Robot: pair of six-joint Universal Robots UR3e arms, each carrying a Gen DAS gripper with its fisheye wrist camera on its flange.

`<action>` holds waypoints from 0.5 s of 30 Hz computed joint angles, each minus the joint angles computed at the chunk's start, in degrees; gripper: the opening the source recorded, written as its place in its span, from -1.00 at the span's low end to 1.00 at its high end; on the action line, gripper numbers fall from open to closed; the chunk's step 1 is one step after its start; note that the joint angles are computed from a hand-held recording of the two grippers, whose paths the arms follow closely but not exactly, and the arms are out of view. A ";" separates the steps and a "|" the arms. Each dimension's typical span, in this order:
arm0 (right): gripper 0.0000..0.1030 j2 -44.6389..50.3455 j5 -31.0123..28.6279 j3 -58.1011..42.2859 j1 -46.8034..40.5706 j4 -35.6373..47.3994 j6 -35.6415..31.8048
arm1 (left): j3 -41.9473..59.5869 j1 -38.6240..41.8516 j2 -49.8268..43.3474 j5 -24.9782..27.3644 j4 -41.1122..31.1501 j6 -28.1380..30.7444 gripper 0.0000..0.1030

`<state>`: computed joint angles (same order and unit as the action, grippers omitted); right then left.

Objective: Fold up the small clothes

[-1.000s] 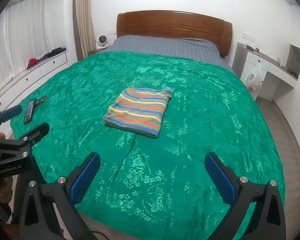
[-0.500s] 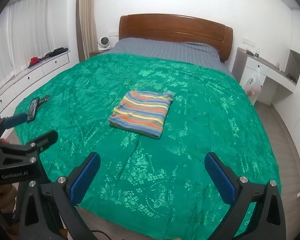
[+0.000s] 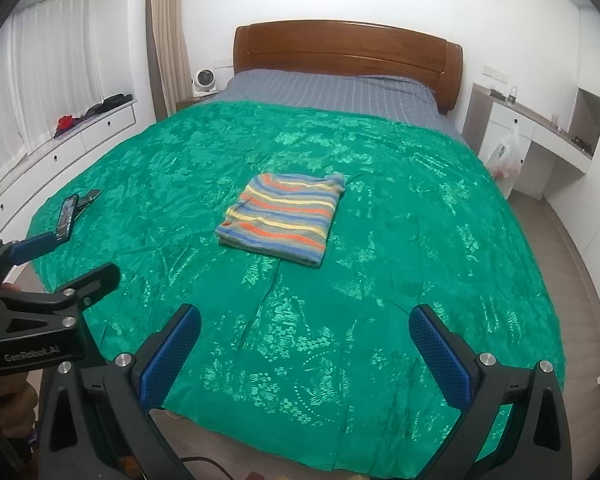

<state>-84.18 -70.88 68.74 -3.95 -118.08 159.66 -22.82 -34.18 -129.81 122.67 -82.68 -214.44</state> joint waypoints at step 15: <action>0.99 1.49 -1.21 -2.39 1.04 1.86 -0.47 | 0.77 0.91 -0.52 -0.96 -0.88 1.10 1.00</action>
<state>-82.69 -72.09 66.35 -2.91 -116.22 159.19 -22.05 -33.27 -130.33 121.71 -83.57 -213.34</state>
